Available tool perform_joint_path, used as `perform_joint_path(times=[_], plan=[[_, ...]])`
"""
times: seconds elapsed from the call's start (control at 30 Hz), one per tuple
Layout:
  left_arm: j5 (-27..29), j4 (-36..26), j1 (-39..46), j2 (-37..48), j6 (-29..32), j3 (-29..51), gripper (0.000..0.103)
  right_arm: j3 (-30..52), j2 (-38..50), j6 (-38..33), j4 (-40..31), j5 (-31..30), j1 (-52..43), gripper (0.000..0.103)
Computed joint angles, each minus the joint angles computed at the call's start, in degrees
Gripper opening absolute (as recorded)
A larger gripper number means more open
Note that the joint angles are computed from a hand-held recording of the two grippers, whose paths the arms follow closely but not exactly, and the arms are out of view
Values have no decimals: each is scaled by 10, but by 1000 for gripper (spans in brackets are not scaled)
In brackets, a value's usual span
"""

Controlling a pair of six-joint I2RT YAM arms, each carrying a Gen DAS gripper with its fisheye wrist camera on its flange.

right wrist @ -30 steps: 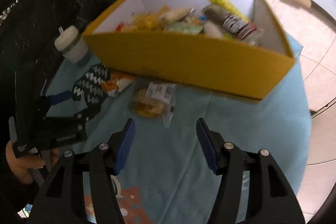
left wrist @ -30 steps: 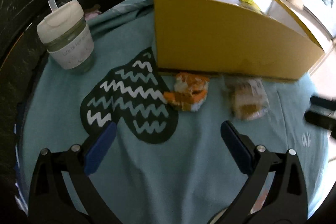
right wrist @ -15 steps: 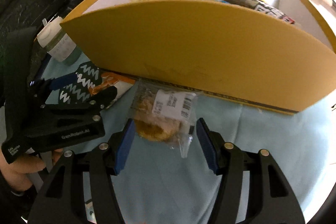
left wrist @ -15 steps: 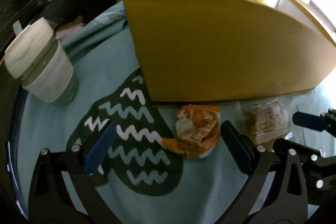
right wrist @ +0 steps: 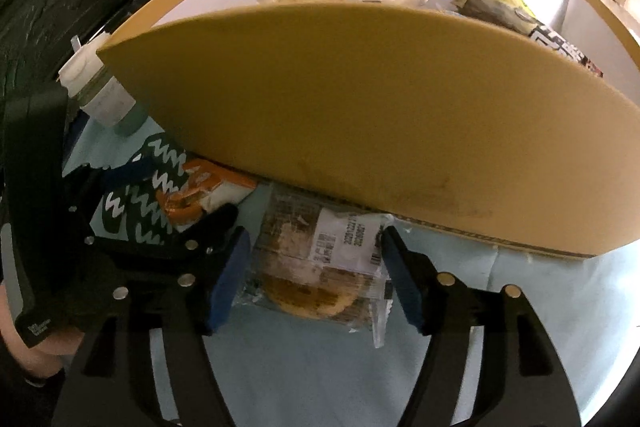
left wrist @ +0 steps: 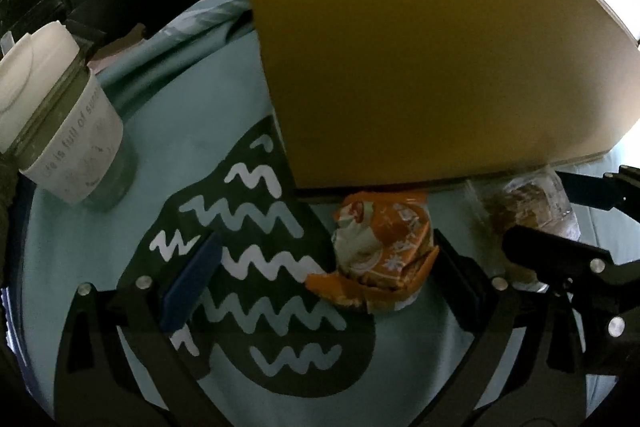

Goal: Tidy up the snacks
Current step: 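Grasp the orange pastry bag with left tool while right grasps clear bread bag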

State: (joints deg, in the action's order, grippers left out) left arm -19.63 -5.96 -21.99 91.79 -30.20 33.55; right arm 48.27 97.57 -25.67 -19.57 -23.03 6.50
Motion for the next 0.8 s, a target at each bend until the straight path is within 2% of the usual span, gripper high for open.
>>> perform_joint_path(times=[0.13,0.27,0.4,0.57,0.7,0.73,0.8], plan=[[-25,21,-15,-12,28,-22,101,4,1,-23,-11,21,10,71],[-21,32,-16,-28,30,-41,98,-12,-18,-59,2,83,37,63],[-36,34,-34,-38,24,-51,92,-18,-31,-36,-1,105,24,62],[-38,38,-36,-33,14,-52,94,-60,-64,-41,43,117,22,66],[-40,33,-36,-26,-2,-47,97,-37,-27,-18,36,122,21,73],[-37,32,-35,-26,0,-45,96,-26,-13,-17,26,114,15,74],[-18,44,-22,-28,28,-46,85,-15,-5,-36,14,100,8,70]])
